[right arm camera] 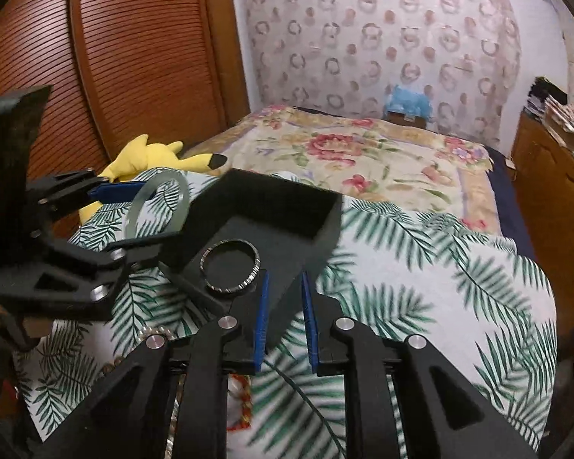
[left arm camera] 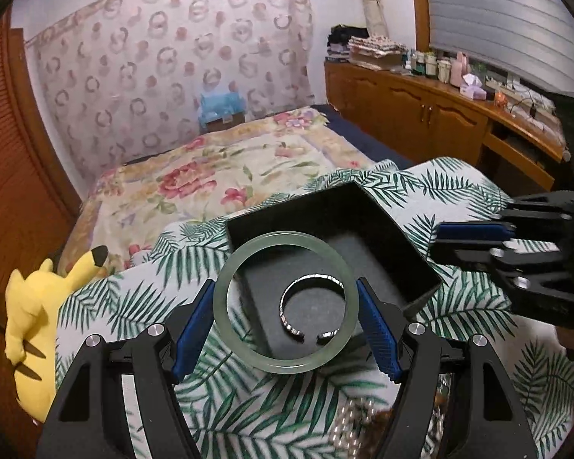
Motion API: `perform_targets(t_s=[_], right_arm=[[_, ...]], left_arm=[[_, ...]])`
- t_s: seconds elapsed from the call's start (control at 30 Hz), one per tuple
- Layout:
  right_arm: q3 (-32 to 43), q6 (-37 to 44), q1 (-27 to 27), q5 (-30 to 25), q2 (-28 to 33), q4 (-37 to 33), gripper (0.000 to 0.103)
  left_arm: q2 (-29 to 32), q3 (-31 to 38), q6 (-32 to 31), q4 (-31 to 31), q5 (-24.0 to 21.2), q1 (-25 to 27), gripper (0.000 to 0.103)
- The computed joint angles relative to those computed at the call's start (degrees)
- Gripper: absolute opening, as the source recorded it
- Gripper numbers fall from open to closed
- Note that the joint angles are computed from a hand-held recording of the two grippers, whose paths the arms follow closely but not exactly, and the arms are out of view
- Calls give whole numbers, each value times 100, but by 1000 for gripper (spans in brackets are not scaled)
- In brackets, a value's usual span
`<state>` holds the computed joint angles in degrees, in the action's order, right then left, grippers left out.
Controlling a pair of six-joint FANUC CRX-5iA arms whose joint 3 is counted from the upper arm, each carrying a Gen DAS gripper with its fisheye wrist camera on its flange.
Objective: Organize jewelry
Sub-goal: 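Drop the silver bangle into the black box with the right tool while the left drops the jade, then move the left tool to the brown wooden bead bracelet and grasp it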
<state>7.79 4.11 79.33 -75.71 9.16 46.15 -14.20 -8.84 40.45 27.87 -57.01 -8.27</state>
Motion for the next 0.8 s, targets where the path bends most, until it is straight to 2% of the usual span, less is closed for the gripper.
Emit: perform_targets(t_s=[0.3, 0.4, 0.57, 0.8], right_arm=[[-709, -866, 364, -178, -472, 292, 24], [-770, -1037, 455, -222, -505, 405, 24], [-518, -873, 599, -553, -294, 430, 24], [-259, -1042, 1023, -934, 76, 493, 24]], left_arm=[[327, 333, 408, -558, 31, -348, 70], [225, 201, 284, -369, 109, -286, 80], [-30, -30, 59, -16, -51, -71, 80], [-668, -713, -558, 707, -522, 521, 80]])
